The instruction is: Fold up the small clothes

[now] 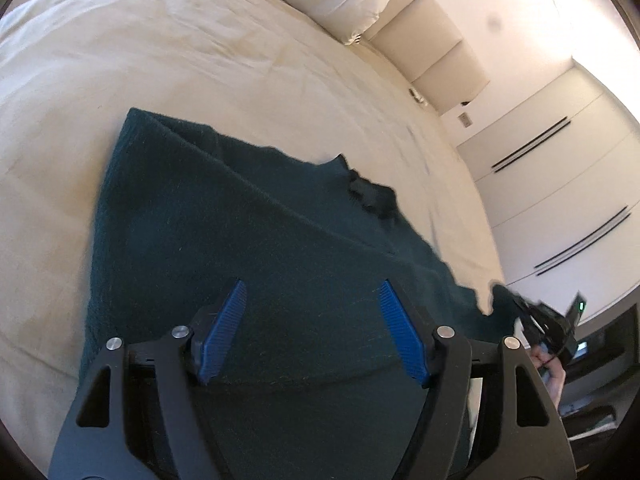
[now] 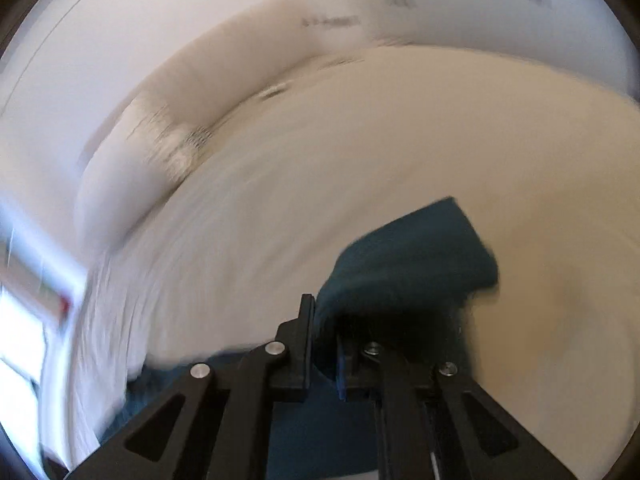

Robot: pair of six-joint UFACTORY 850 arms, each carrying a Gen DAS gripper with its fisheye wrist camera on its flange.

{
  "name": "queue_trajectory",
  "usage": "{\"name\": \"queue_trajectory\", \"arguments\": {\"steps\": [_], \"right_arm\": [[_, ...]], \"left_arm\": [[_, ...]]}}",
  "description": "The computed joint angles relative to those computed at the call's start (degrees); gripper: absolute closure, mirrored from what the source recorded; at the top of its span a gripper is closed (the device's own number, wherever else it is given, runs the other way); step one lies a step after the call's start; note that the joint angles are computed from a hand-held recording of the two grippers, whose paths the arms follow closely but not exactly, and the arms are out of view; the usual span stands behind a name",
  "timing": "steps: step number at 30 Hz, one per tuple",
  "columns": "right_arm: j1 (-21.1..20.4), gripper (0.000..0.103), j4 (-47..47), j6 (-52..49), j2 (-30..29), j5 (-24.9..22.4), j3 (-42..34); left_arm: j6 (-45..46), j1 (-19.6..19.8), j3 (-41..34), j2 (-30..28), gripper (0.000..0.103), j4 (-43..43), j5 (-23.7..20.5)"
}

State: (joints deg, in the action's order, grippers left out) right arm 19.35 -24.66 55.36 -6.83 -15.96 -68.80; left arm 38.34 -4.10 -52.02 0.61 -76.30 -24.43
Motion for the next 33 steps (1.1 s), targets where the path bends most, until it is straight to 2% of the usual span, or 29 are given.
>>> {"name": "queue_trajectory", "arguments": {"steps": [2, 5, 7, 9, 11, 12, 14, 16, 21, 29, 31, 32, 33], "right_arm": [[5.82, 0.093, 0.75, -6.97, -3.62, -0.76, -4.81], [13.31, 0.093, -4.79, -9.97, -9.73, -4.64, -11.13], [15.69, 0.093, -0.2, -16.48, -13.01, -5.68, -13.4], [17.49, 0.093, 2.39, -19.58, -12.96, -6.38, -12.21], [18.41, 0.092, 4.5, -22.55, -13.09, -6.83, -11.48], [18.87, 0.092, 4.11, -22.52, -12.98, -7.06, -10.9], [20.56, 0.091, 2.37, -20.21, -11.84, -7.35, -8.72], [21.09, 0.09, 3.61, -20.66, -10.79, -6.34, -7.08], [19.98, 0.09, 8.02, -25.0, -6.87, -0.03, -1.97], [19.95, 0.091, 13.25, -33.6, -6.56, 1.26, -1.33], [19.4, 0.089, 18.68, -38.99, -6.77, 0.97, -1.66], [19.04, 0.089, 21.97, -41.8, -6.6, 0.9, -1.53], [18.42, 0.088, 26.66, -45.33, -6.36, 0.73, -1.4]], "left_arm": [[2.98, 1.02, -0.24, -0.44, 0.035, -4.19, -2.59], [6.62, 2.66, -1.29, -2.25, 0.035, -10.26, -7.94], [6.85, 3.21, -2.03, -3.48, 0.035, -11.69, -11.44], [7.85, 3.49, -3.08, -5.36, 0.034, -13.62, -15.67], [8.22, 3.66, -4.04, -7.58, 0.032, -16.25, -19.8], [7.1, 3.39, -4.65, -8.38, 0.027, -15.66, -20.45], [3.2, 2.56, -6.33, -10.23, 0.027, -12.37, -19.61], [1.72, 2.43, -7.07, -11.64, 0.027, -12.16, -20.74], [0.41, 3.46, -7.64, -13.72, 0.027, -16.15, -23.1], [-5.93, 1.89, -15.22, -19.78, 0.029, -10.1, -24.83], [-5.69, 1.31, -16.7, -20.88, 0.046, -9.71, -24.46], [-6.29, 1.31, -16.89, -20.85, 0.073, -8.45, -25.3], [-6.86, 1.0, -18.04, -21.98, 0.078, -7.59, -25.39]]}}
